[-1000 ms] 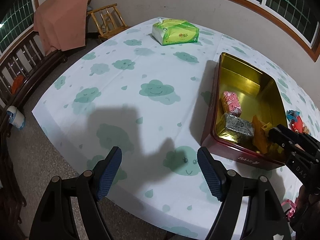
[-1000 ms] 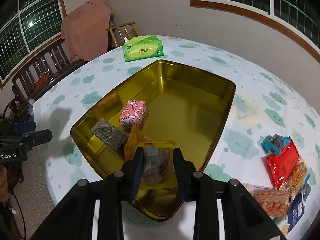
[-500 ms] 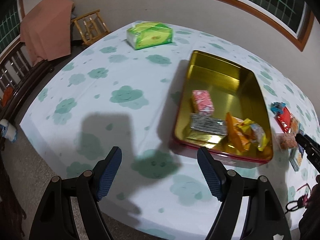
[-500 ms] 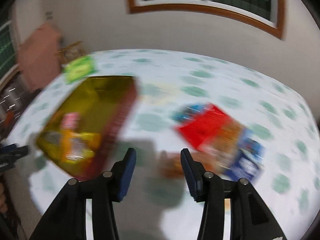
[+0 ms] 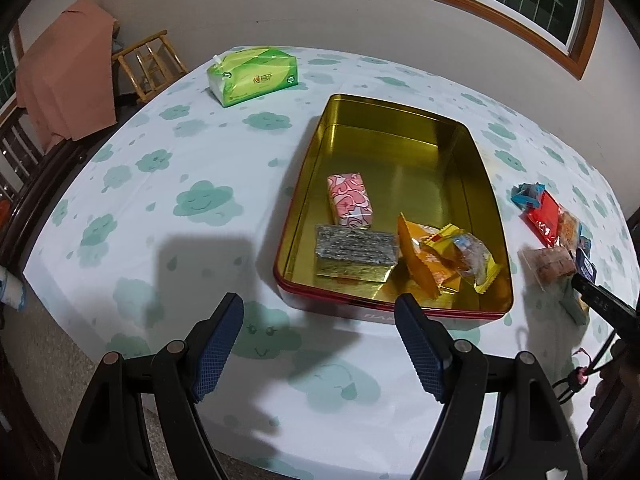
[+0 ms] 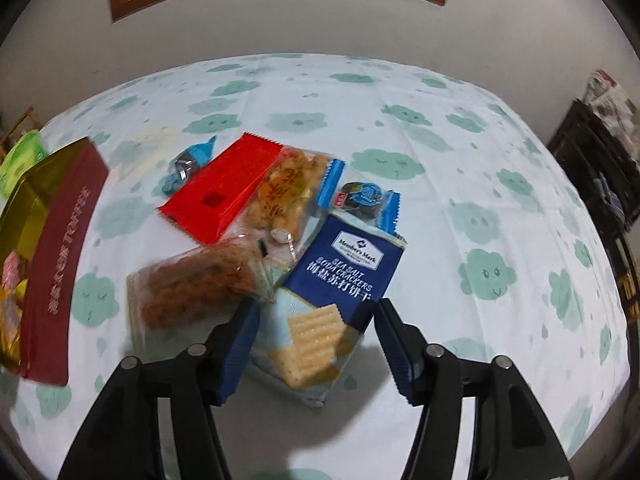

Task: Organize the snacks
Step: 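Grasp the blue soda-cracker pack with the right tool while the left tool grasps the twisted-dough bag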

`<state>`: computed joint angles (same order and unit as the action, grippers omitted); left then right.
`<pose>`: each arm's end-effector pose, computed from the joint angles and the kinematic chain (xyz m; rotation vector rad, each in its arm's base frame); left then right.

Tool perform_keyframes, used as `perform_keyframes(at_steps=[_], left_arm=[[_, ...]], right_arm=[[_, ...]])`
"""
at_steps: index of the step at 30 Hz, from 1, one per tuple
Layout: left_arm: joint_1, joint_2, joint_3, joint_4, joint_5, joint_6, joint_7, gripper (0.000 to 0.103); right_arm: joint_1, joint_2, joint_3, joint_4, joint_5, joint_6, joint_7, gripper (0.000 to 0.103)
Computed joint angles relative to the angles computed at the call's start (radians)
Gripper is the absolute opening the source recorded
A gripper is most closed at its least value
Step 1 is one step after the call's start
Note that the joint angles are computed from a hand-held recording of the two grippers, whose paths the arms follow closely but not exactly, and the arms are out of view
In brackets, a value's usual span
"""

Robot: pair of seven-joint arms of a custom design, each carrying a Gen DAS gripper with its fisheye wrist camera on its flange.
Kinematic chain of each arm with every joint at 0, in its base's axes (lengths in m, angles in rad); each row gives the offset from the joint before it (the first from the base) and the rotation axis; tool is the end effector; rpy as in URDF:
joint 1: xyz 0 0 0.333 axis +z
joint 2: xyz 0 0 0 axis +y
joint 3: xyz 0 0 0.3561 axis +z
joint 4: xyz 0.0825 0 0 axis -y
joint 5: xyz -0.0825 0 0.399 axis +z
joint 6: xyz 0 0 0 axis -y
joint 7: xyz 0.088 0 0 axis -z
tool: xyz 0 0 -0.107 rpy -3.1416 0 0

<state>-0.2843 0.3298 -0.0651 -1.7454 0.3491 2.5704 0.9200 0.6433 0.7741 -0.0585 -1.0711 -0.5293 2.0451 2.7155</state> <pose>0.6673 -0.2433 0.4700 -1.9833 1.8615 -0.5646 0.6929 0.4463 0.4229 -1.6222 2.2941 -0.7426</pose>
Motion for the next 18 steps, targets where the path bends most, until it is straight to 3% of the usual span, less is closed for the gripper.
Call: perform_keyframes(at_steps=[7,18], left_arm=[[-0.005,0.014,-0.008,0.017,-0.011,-0.009,0.019,0.075],[-0.036,0.063,-0.017,0.095,-0.021,-0.012,0.089,0.075]], right_arm=[[0.012,0.076,-0.018,0.124,0.016,-0.102,0.012,0.067],[-0.037,-0.114,-0.006,-0.218,-0.056,0.07,0.04,0.067]])
